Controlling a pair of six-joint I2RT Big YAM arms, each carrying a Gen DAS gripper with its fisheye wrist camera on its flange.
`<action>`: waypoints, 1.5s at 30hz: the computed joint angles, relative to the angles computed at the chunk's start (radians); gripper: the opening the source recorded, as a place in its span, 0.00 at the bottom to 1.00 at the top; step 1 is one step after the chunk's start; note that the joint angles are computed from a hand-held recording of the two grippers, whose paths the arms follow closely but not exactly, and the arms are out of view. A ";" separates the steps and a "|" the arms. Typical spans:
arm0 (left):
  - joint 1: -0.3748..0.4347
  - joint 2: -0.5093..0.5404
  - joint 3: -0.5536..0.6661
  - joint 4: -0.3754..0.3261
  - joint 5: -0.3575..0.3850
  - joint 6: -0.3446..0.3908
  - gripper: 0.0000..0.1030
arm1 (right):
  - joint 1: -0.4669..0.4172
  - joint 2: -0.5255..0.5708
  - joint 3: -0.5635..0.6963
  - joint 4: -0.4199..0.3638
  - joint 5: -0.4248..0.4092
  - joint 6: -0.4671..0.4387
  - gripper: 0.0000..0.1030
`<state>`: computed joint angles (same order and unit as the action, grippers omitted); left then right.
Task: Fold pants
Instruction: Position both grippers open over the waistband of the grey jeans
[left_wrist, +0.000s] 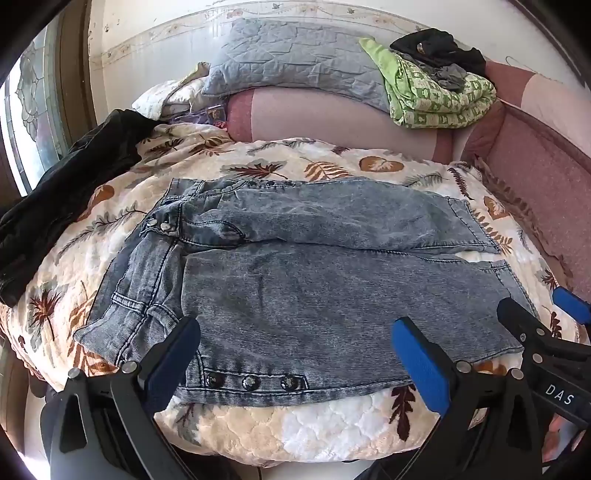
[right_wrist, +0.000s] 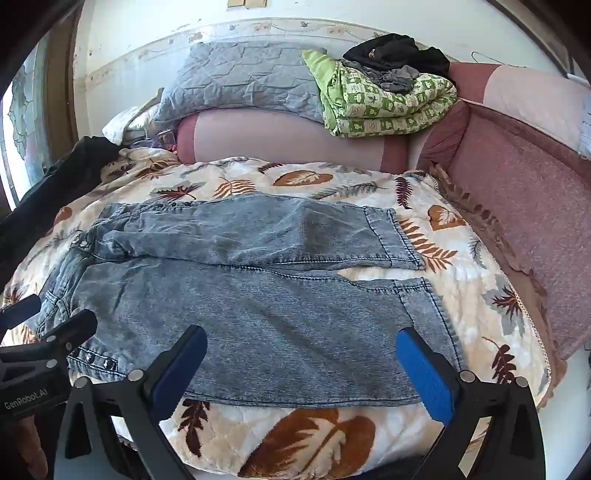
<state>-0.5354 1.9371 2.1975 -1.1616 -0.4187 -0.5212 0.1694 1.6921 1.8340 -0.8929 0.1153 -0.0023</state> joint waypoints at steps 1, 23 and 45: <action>0.000 0.001 0.002 -0.002 0.000 -0.002 1.00 | 0.003 0.000 0.001 -0.002 0.000 0.004 1.00; 0.005 0.009 -0.009 0.002 0.009 -0.013 1.00 | 0.003 0.019 0.011 0.008 -0.006 0.021 1.00; 0.001 0.013 0.000 -0.011 -0.005 -0.019 1.00 | 0.005 0.018 0.011 0.000 -0.007 0.027 1.00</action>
<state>-0.5344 1.9498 2.1978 -1.1722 -0.4239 -0.5397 0.1740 1.7102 1.8448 -0.8929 0.1084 0.0244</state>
